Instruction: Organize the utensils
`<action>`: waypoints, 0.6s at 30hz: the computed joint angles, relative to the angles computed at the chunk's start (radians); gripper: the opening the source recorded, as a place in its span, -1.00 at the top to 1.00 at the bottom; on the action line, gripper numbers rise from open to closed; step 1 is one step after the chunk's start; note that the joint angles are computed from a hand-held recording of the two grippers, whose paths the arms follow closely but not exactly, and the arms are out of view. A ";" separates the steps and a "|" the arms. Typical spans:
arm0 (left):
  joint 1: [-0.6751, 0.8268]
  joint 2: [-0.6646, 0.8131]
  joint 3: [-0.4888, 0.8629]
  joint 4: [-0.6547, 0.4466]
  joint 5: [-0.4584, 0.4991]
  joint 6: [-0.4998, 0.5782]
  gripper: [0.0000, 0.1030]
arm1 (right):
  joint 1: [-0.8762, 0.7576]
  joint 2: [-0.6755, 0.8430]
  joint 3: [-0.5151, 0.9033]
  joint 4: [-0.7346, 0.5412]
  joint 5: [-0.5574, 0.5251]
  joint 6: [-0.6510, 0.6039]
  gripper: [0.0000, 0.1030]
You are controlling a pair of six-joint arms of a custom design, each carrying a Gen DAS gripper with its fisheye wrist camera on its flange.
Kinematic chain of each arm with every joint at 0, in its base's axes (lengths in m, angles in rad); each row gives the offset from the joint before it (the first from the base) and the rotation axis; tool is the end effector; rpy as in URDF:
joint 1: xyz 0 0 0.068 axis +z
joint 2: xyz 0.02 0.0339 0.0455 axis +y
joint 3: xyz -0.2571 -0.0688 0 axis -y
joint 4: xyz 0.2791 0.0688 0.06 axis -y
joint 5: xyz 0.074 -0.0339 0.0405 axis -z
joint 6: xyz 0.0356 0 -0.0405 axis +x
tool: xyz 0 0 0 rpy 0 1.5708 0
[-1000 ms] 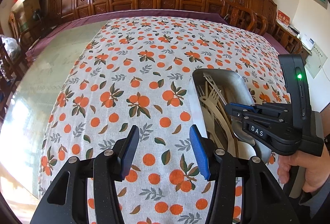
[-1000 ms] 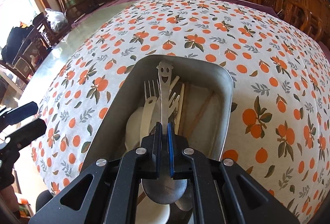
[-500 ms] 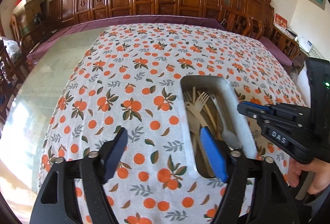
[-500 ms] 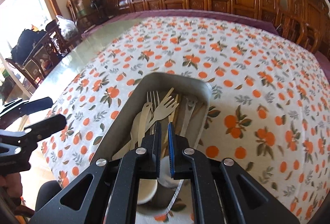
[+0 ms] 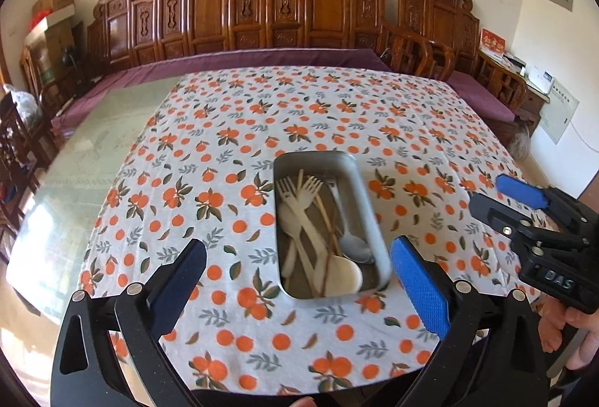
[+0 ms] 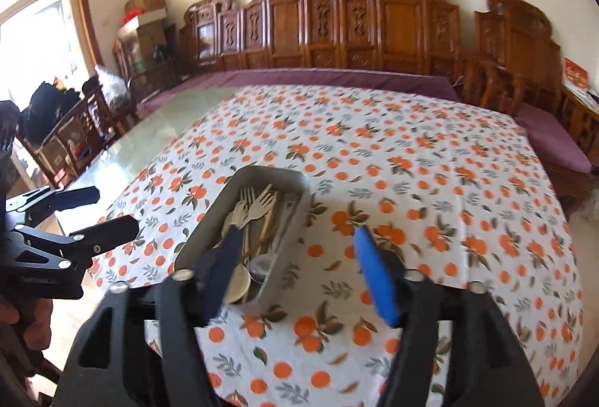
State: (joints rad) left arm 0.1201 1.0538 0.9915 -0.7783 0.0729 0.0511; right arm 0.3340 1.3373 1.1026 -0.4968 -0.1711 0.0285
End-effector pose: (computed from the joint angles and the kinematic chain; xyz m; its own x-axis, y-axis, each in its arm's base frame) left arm 0.2468 0.0272 0.2979 -0.7424 -0.0383 -0.6689 -0.0334 0.9992 -0.0201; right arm 0.3070 0.1130 0.2842 -0.6434 -0.1936 -0.7406 -0.4246 0.8953 0.1349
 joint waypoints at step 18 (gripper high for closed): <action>-0.406 -0.242 0.113 -0.169 -0.281 -0.202 -0.85 | -0.180 -0.483 -0.066 -0.173 -0.036 -0.033 -0.95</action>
